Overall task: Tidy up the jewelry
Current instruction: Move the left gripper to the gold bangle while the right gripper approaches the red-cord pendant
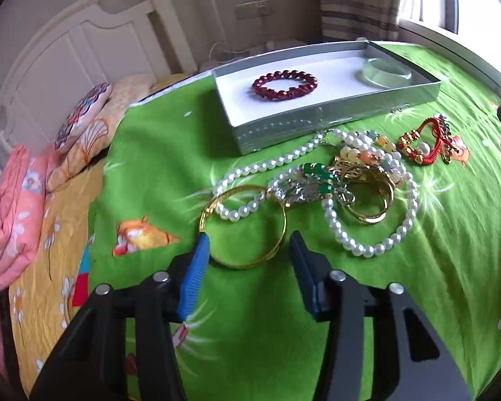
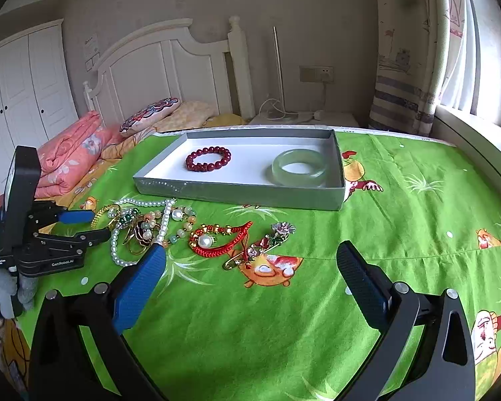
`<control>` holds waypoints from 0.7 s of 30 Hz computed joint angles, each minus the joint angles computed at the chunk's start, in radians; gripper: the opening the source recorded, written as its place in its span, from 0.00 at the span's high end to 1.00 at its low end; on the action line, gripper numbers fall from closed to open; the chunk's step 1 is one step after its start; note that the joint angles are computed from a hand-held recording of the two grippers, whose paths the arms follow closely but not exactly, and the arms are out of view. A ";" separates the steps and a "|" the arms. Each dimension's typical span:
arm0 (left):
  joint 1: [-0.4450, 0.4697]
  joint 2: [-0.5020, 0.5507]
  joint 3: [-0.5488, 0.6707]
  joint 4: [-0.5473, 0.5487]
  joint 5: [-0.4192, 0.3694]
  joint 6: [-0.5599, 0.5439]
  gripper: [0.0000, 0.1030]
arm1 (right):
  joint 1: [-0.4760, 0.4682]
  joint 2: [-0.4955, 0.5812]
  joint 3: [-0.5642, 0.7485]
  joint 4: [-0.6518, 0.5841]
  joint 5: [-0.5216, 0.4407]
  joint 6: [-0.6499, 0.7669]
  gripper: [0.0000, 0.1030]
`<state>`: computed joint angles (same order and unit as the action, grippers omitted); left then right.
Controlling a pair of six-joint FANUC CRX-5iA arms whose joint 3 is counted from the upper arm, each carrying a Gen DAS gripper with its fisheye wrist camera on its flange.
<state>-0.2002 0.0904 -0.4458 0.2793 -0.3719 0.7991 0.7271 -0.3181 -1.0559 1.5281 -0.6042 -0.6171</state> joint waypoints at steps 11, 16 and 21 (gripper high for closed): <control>-0.043 -0.023 -0.065 0.022 0.074 -0.084 0.96 | -0.111 -0.026 -0.021 0.118 0.140 -0.064 0.04; -0.033 -0.075 -0.133 0.072 0.100 -0.005 0.98 | -0.059 0.029 0.050 -0.129 0.145 0.181 0.05; -0.026 -0.125 -0.207 0.171 0.106 -0.026 0.97 | -0.098 0.085 0.126 -0.360 0.261 0.411 0.26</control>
<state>-0.2257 -0.0350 -0.6531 0.4507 -0.2655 0.7727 0.6295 -0.2335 -0.9301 1.1681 -0.3431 -0.2063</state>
